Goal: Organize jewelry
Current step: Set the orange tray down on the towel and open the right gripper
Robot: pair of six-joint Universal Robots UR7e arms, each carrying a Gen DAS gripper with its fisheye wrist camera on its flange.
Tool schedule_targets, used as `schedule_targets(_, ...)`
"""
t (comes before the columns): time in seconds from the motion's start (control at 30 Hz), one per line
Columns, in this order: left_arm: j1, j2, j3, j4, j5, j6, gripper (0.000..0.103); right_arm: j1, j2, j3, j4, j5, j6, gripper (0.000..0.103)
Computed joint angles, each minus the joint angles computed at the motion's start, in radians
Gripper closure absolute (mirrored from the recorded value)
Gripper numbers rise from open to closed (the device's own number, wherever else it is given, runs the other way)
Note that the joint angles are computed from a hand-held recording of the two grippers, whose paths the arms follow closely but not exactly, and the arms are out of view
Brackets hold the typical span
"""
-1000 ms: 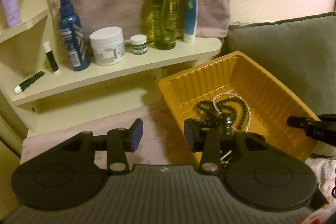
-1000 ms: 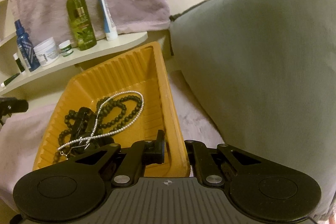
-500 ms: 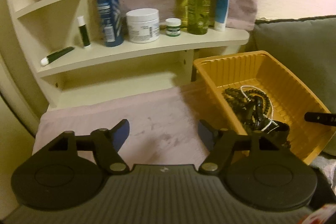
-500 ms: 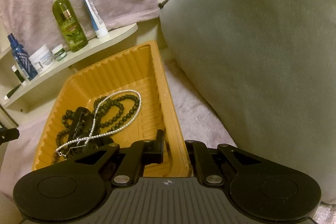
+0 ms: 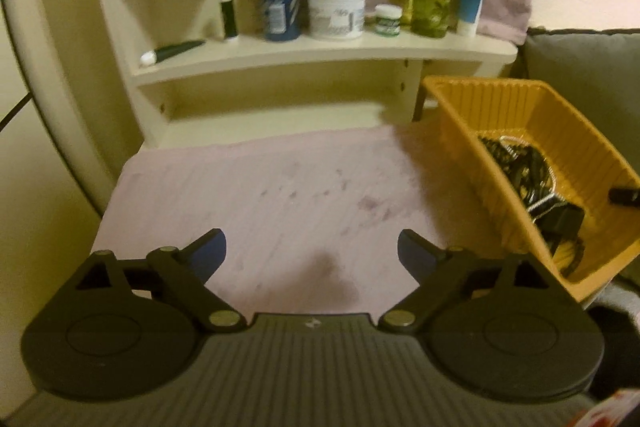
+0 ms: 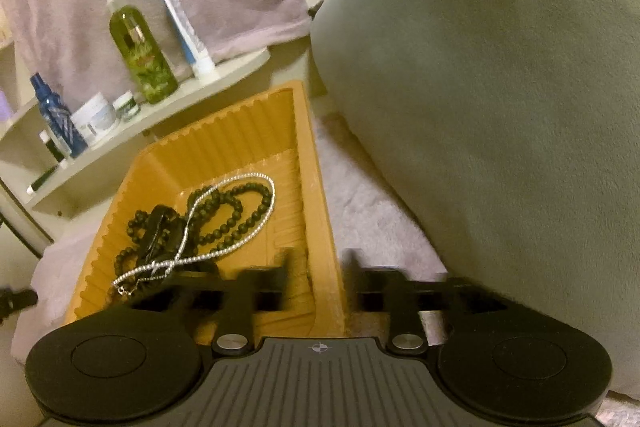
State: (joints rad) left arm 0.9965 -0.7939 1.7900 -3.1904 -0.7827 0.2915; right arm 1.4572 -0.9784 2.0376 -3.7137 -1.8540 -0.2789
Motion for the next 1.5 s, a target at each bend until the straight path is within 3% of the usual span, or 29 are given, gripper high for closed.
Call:
schedule_targets(0.3,-0.009,-0.026,0.072,-0.062,0.026,-0.052,0.000,0.004,-0.026,0.029,-0.026,-0.009,-0.030,0.026)
schedule_targets(0.47,-0.014,-0.042,0.102,-0.079,0.030,-0.086,0.000,0.033,-0.027,0.038,-0.028,-0.099,-0.037,0.025)
schedule_targets(0.63,-0.021,-0.062,0.120,-0.045,0.036,-0.133,0.000,0.088,-0.012,0.026,-0.031,-0.250,-0.002,0.024)
schedule_targets(0.8,-0.028,-0.091,0.143,-0.001,0.025,-0.177,0.000,0.136,-0.012,0.041,-0.036,-0.305,0.009,0.022)
schedule_targets(0.97,-0.042,-0.124,0.178,0.010,0.018,-0.219,0.000,0.201,-0.006,0.050,0.031,-0.361,0.002,0.022)
schedule_targets(1.27,-0.076,-0.195,0.233,0.089,0.000,-0.293,0.000,0.290,0.023,0.044,0.168,-0.367,0.041,0.022)
schedule_targets(1.5,-0.127,-0.226,0.267,0.158,0.063,-0.358,0.000,0.318,0.022,0.049,0.244,-0.324,0.019,0.022)
